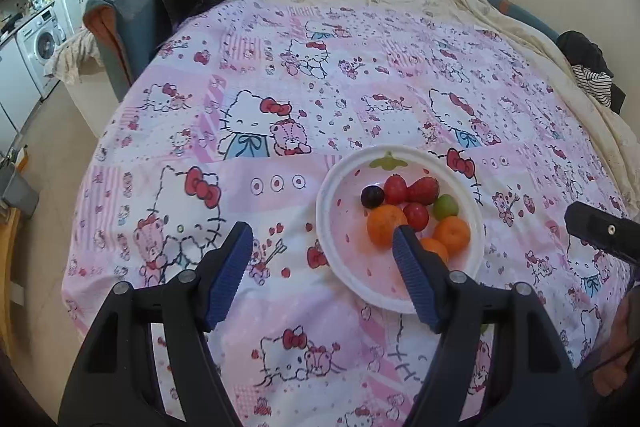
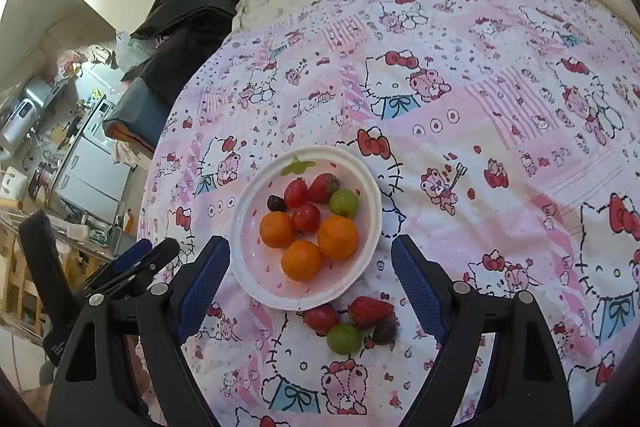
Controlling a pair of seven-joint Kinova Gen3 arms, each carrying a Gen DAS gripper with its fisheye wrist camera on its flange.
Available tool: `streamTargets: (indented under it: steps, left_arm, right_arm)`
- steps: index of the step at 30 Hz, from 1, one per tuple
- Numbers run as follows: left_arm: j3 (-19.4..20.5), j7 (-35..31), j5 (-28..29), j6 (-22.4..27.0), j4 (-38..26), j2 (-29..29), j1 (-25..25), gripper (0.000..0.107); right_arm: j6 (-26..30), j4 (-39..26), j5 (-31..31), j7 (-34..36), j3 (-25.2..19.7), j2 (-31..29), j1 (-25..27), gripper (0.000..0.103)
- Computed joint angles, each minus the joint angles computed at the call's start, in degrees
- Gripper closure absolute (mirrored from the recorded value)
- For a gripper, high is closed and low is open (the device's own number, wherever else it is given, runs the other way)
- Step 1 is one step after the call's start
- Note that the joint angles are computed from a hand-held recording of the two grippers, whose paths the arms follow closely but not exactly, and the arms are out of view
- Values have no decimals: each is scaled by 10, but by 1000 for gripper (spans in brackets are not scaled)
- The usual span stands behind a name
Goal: Organize fruits
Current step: 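Withdraw both tools from the plate toward the remaining fruit, then grasp the strawberry beside the plate with the right gripper and lift it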
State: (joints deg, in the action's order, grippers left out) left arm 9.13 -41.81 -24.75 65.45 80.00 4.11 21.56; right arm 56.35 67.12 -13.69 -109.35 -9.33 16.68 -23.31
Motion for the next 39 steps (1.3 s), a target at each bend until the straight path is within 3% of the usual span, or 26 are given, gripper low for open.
streamTargets:
  steps: [12, 26, 35, 39]
  left_arm:
    - [32, 63, -35, 29, 36, -44, 9, 38]
    - [56, 106, -18, 59, 59, -57, 4, 38]
    - [34, 101, 40, 45, 68, -61, -13, 38]
    - [30, 93, 62, 36, 69, -62, -24, 38]
  right_arm:
    - [-5, 48, -7, -9, 1, -40, 8, 18]
    - [9, 90, 9, -26, 9, -65, 17, 18]
    - [80, 57, -81, -33, 3, 9, 54, 19]
    - [115, 13, -58, -46, 5, 53, 35, 32]
